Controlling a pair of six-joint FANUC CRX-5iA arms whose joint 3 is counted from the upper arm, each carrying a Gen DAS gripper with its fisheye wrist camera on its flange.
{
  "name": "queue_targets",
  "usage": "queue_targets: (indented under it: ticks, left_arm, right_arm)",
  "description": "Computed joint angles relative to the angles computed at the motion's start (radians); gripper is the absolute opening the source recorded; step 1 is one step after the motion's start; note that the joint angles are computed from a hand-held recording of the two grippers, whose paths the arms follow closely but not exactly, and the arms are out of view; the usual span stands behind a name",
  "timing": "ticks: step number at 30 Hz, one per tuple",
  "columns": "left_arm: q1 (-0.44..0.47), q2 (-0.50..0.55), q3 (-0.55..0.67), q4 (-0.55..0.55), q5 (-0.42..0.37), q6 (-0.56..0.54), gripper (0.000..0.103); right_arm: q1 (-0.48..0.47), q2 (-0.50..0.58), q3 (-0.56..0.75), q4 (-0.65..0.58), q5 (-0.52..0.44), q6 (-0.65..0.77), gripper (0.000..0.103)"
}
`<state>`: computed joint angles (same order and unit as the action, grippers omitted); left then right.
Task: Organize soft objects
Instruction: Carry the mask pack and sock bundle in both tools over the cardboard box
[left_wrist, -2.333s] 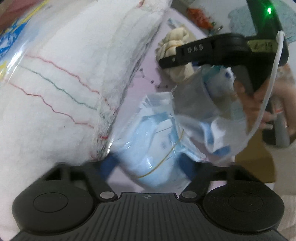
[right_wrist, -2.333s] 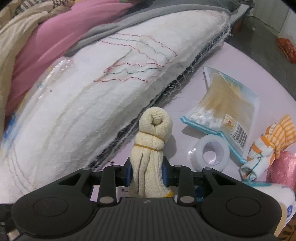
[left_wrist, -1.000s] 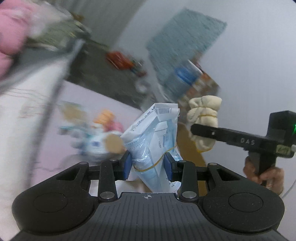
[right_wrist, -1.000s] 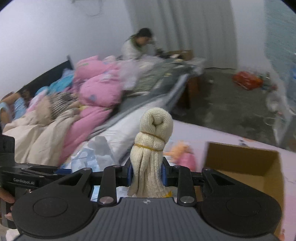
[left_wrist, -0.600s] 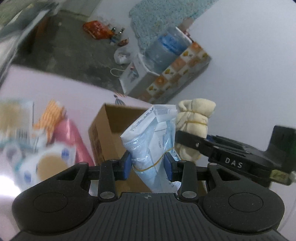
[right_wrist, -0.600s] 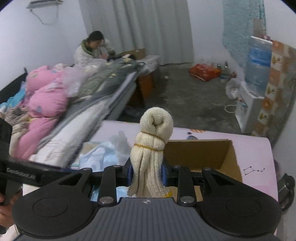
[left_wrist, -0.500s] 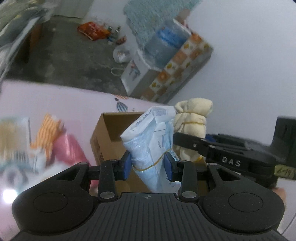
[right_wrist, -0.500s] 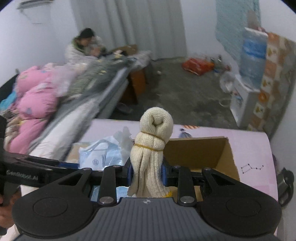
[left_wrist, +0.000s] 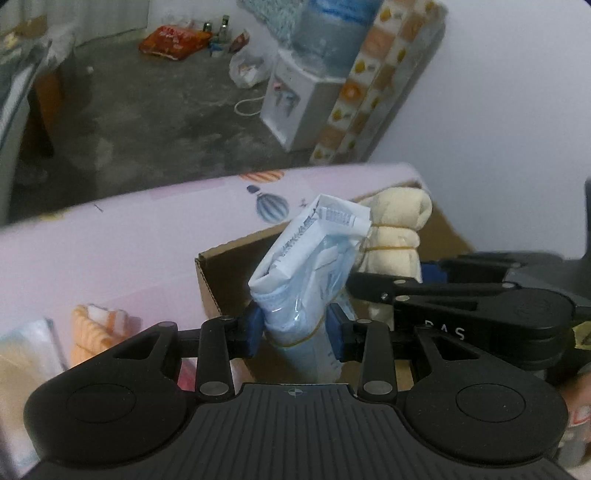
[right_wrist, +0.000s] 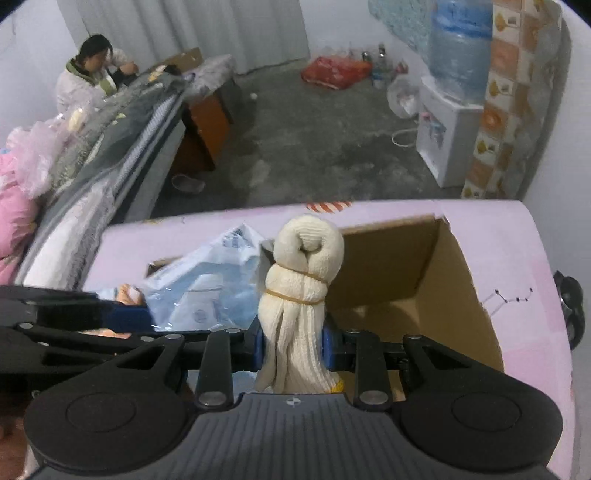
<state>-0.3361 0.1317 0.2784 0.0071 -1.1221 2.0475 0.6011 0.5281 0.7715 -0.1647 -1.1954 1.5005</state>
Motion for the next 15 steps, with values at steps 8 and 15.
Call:
queue_targets:
  ticks: [8,15]
  left_arm:
    - [-0.125,0.085,0.214,-0.268,-0.206,0.046,0.049]
    - [-0.193,0.140,0.303,-0.389,-0.274,-0.027,0.027]
  right_arm:
    - [-0.013,0.029,0.023,-0.009,-0.036,0.006,0.002]
    - [-0.009,0.038,0.019,-0.003,-0.015,-0.011,0.002]
